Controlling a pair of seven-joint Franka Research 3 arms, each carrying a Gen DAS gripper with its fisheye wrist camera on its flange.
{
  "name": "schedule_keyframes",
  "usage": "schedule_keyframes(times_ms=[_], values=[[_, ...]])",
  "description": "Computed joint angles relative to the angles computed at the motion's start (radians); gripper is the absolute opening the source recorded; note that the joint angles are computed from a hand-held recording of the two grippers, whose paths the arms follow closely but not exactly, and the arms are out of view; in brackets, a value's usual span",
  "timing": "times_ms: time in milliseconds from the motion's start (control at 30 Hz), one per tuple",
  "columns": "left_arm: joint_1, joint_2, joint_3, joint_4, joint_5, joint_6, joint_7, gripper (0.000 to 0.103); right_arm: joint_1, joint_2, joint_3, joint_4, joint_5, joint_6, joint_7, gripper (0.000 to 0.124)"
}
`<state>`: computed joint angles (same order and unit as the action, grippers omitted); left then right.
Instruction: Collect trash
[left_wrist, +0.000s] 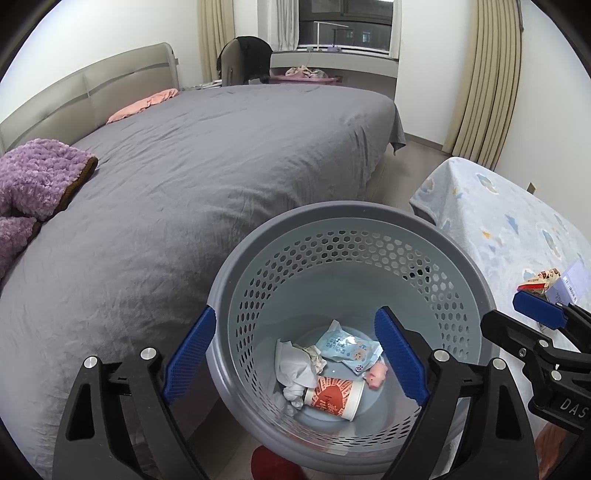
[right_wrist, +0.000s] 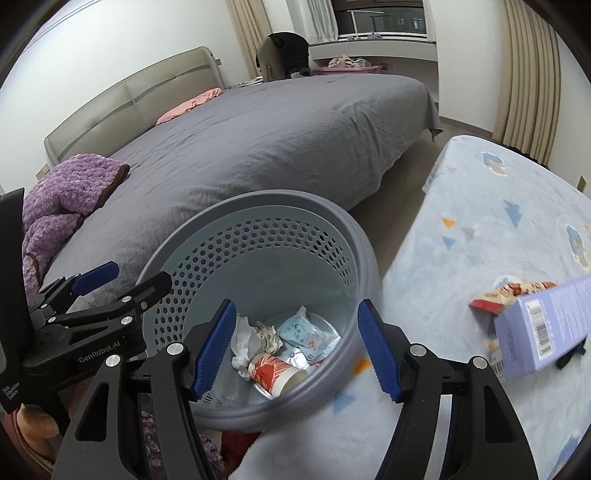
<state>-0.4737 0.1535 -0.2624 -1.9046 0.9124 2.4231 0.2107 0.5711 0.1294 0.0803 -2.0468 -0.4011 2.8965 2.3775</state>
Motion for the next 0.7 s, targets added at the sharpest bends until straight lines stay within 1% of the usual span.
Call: schedule_keyframes(times_ms=[133,233,400,500,700], values=[[-0.005,0.004,-0.004,0.008,0.002,0.004,0.006,0.087,-0.001,-0.045,-0.006,-0.049,-0.045,-0.002,0.076,0.066],[-0.011,0.007,-0.007,0.014,0.0,0.018,0.014,0.087,-0.021,-0.088,0.009,-0.094,-0.087,-0.009,0.137,0.066],[-0.036,0.025,-0.014,0.045,0.017,0.031,0.037,0.09,-0.086,-0.183,0.058,-0.191,-0.113,-0.027,0.2,0.066],[-0.052,0.042,-0.016,0.069,0.016,0.037,0.058,0.09,-0.135,-0.268,0.087,-0.275,-0.119,-0.041,0.235,0.066],[-0.097,0.084,-0.02,0.13,0.003,0.049,0.122,0.091,-0.219,-0.441,0.131,-0.437,-0.066,-0.072,0.233,0.066]])
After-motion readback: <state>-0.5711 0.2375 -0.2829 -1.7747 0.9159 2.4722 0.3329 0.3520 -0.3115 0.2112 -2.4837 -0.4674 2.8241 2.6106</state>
